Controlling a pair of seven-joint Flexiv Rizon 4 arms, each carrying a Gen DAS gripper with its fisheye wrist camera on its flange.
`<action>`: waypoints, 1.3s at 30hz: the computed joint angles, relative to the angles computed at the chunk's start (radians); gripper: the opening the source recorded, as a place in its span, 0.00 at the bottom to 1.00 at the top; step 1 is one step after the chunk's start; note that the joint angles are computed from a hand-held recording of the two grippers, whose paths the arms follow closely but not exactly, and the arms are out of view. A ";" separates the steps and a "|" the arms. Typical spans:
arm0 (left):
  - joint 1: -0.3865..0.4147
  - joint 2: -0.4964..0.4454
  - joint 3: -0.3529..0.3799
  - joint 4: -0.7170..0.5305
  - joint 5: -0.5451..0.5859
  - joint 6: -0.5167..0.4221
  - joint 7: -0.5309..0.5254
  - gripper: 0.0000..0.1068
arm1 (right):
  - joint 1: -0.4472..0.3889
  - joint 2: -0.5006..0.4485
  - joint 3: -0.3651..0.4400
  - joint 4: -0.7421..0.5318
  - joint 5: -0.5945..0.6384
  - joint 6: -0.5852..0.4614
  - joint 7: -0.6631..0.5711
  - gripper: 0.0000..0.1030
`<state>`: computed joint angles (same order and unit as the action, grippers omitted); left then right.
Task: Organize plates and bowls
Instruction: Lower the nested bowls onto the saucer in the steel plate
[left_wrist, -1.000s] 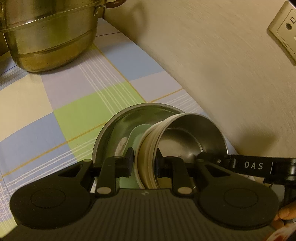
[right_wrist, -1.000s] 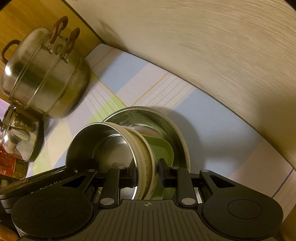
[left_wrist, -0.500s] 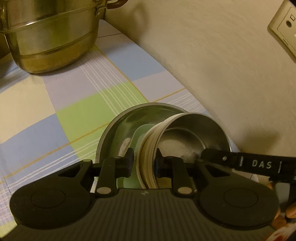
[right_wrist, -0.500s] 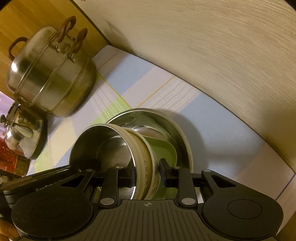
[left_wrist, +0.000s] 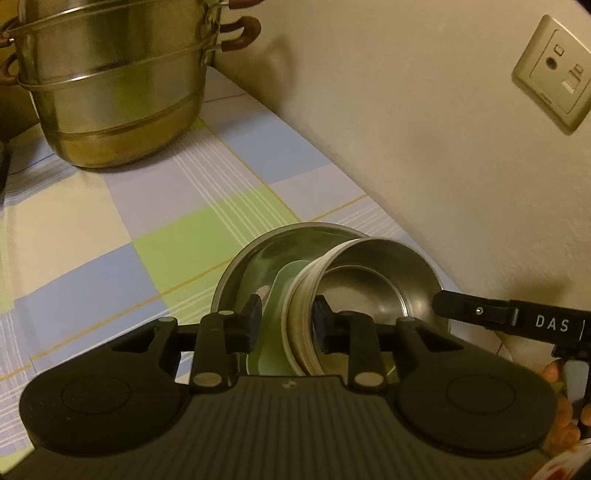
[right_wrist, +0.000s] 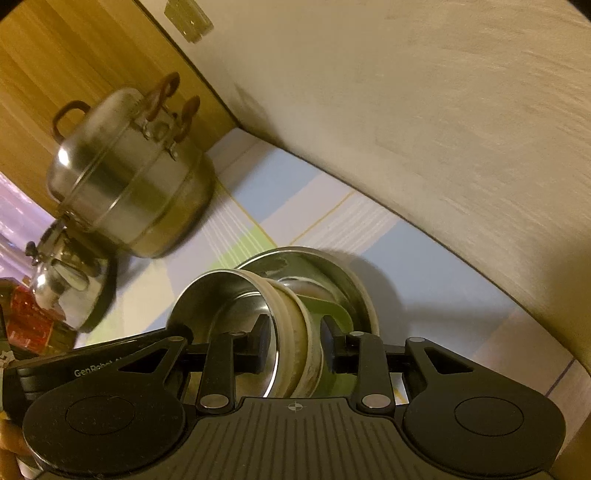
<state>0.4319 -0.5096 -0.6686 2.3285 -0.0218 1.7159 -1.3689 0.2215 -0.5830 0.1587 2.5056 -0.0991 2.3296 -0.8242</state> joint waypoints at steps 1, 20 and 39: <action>0.009 0.003 -0.007 0.008 0.003 0.009 -0.002 0.26 | -0.001 -0.004 0.004 0.006 0.005 0.016 0.000 0.29; 0.056 -0.004 -0.043 0.058 0.086 0.042 -0.086 0.25 | -0.005 -0.104 0.029 0.033 -0.003 0.210 0.063 0.16; 0.087 -0.001 -0.095 0.059 0.072 0.023 -0.064 0.15 | -0.216 -0.059 0.071 0.029 -0.283 0.083 0.406 0.12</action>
<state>0.5187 -0.5103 -0.7640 2.3875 0.0506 1.7385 -1.4327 0.0051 -0.6418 0.2294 2.5348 -0.3821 2.4127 -0.4180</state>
